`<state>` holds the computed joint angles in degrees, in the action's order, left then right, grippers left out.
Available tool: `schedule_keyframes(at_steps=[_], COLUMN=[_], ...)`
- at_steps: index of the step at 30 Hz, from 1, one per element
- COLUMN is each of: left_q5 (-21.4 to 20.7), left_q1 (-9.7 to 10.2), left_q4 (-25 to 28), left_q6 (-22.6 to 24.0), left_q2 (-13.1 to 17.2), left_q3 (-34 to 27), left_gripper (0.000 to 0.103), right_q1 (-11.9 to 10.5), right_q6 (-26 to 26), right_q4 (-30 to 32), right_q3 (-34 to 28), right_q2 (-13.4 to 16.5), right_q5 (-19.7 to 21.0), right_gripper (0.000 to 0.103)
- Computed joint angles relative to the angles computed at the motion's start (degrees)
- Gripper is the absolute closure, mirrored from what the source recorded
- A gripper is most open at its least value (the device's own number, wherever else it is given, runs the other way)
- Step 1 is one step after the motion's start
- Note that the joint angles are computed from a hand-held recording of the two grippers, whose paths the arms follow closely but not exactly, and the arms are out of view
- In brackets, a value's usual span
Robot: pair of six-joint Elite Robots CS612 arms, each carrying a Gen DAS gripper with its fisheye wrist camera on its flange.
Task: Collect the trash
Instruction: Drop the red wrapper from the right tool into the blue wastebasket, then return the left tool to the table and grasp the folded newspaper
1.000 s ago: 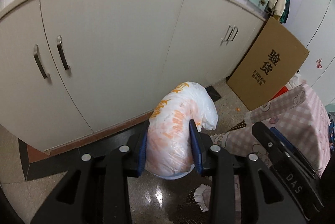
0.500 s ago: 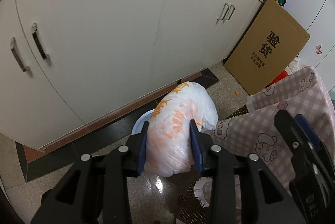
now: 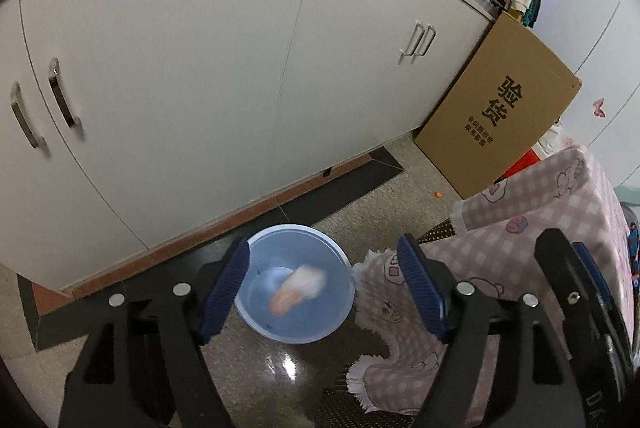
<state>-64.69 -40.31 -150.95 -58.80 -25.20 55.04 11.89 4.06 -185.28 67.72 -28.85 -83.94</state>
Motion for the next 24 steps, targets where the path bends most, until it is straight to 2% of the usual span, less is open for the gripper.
schedule_keyframes(at_steps=[6,11,14,19,24], left_q5=[2.89,7.0,8.37,8.03,3.94], left_q1=[-1.28,-3.15,-4.41,-6.53,-8.31], left_q4=[-1.45,-4.26,-6.12,-8.12,-8.24], left_q6=[0.3,1.36,3.17,8.75,16.32], left_q2=[-2.88,-6.05,-7.2,-7.18,-5.28], left_q3=[3.27,6.97,7.93,6.27,1.58], left_gripper=[0.028,0.028,0.028,0.027,0.025], right_q1=[-0.41,-1.27,-1.77,-3.27,-6.0], right_q6=[0.77,2.4,3.36,5.46,9.49], right_q4=[-1.45,-4.94,-7.9,-13.0,-17.01], right_q3=[3.68,8.28,11.6,18.16,25.22], right_q2=[-2.7,-6.02,-8.18,-11.88,-15.53], right_q5=[1.97,4.37,4.1,1.9,-1.15], right_gripper=[0.036,0.034,0.033,0.032,0.032])
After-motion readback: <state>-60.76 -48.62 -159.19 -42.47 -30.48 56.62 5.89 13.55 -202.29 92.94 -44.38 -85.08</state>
